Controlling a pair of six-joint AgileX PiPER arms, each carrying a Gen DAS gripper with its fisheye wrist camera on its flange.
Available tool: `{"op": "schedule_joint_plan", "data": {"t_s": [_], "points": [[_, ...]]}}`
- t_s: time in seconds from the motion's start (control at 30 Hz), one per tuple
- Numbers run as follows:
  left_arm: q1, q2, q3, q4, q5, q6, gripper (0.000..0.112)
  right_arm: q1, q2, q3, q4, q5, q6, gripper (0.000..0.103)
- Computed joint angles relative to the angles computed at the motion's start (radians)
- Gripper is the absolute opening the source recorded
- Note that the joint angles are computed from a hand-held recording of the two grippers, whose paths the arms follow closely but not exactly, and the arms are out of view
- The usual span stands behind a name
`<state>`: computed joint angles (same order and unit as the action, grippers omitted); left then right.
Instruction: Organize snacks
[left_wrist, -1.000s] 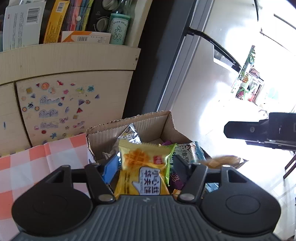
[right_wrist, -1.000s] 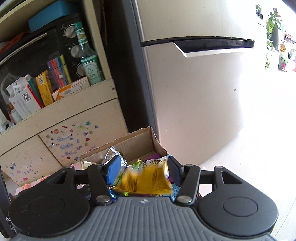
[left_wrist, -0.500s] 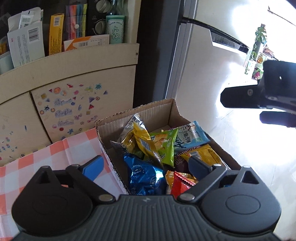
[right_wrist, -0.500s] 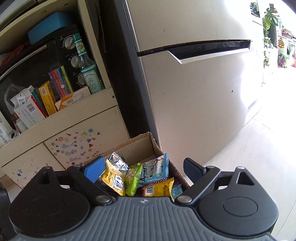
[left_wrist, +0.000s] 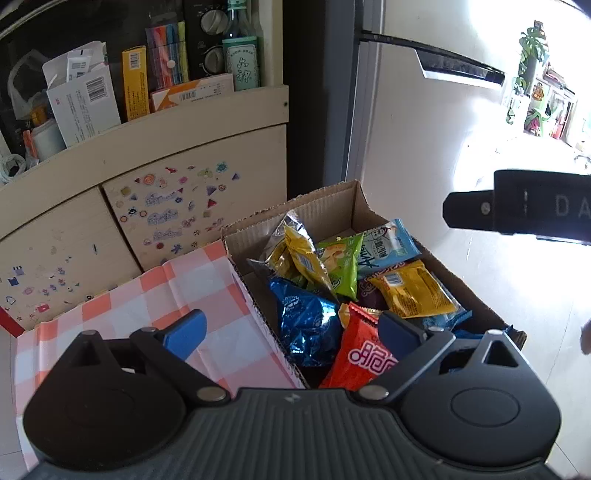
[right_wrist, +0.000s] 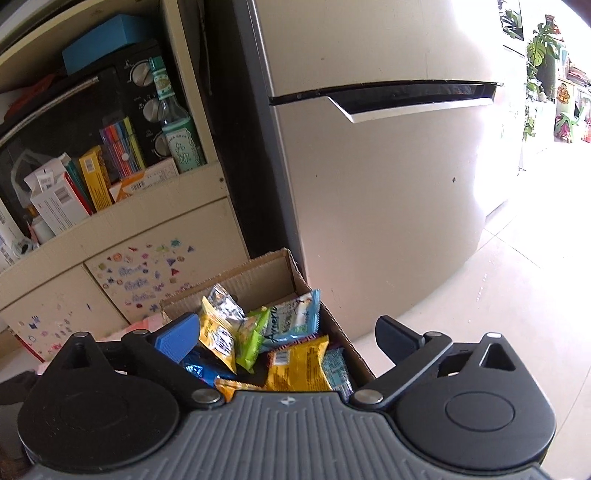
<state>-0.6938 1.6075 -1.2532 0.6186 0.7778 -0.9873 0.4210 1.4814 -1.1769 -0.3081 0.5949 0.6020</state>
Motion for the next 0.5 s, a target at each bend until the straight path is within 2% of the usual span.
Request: {"op": "schedule_joint_plan", "data": {"t_s": [0.13, 0.27, 0.5], "points": [[-0.019, -0.01, 0.005, -0.001, 0.043, 0.002, 0.1, -0.011, -0.03, 0.032, 0.007, 0.021, 0.019, 0.103], [-0.012, -0.008, -0.004, -0.022, 0.072, 0.0, 0.1, 0.018, -0.05, 0.059, -0.067, 0.08, 0.079, 0.103], [0.006, 0.019, -0.057, -0.048, 0.123, 0.01, 0.1, 0.055, -0.03, 0.058, -0.087, 0.157, 0.053, 0.103]]}}
